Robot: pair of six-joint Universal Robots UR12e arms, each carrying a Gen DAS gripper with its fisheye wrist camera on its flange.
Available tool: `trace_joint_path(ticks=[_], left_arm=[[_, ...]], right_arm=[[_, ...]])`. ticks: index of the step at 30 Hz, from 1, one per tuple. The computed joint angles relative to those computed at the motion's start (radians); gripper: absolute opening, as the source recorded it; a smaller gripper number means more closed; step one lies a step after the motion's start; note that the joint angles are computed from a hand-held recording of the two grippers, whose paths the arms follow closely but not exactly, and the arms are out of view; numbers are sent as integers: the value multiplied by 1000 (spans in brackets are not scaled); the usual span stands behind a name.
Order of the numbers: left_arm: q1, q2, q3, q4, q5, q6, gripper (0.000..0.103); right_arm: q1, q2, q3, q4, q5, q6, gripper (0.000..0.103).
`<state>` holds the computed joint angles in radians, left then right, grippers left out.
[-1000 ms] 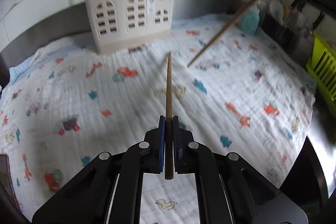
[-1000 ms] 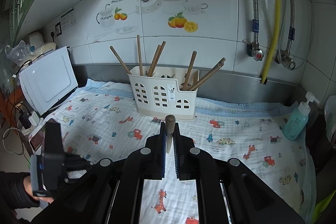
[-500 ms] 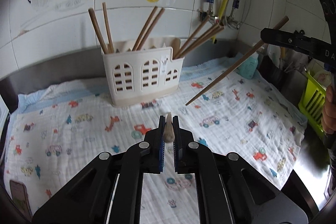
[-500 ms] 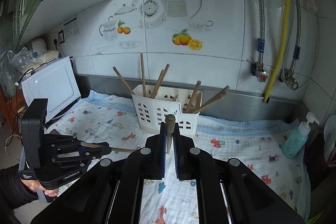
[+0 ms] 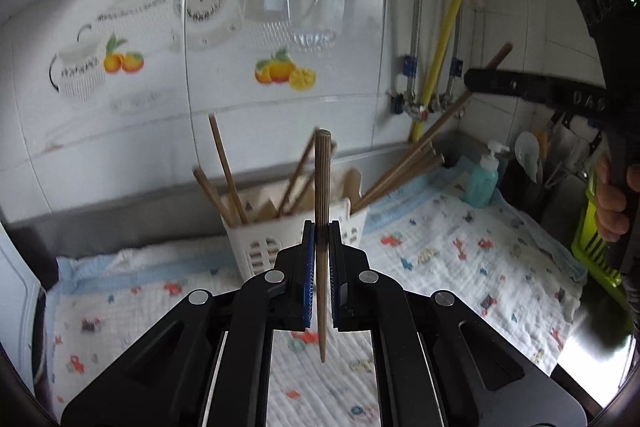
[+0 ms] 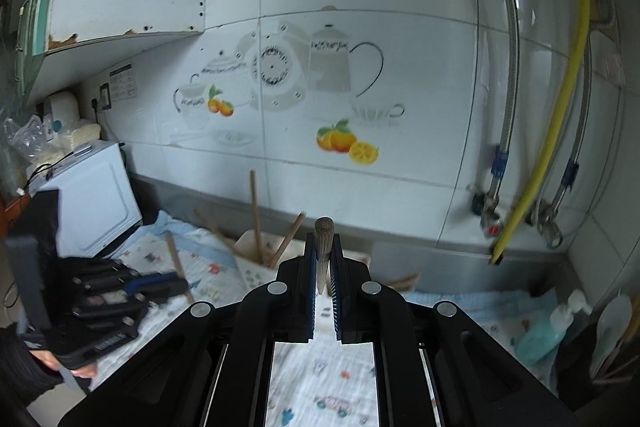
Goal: Organize utensils
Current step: 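Lower both held chopsticks into the white caddy and open both tools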
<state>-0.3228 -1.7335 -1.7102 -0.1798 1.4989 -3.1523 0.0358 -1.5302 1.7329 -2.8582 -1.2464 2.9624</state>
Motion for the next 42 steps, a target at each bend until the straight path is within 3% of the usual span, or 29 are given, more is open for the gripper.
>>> trace_joint_path(ticks=[13, 20, 32, 39, 42], left_arm=[[15, -66, 169, 112, 101, -1, 5], [19, -119, 230, 85, 147, -22, 5], [42, -143, 221, -21, 112, -60, 6], [44, -135, 205, -19, 97, -49, 9], [44, -127, 199, -13, 90, -47, 9]], right_arm=[[23, 73, -89, 91, -63, -16, 6], [29, 94, -103, 124, -67, -31, 6], [30, 119, -108, 151, -69, -14, 7], [29, 122, -106, 145, -70, 3, 7], [28, 120, -104, 136, -71, 7, 15]])
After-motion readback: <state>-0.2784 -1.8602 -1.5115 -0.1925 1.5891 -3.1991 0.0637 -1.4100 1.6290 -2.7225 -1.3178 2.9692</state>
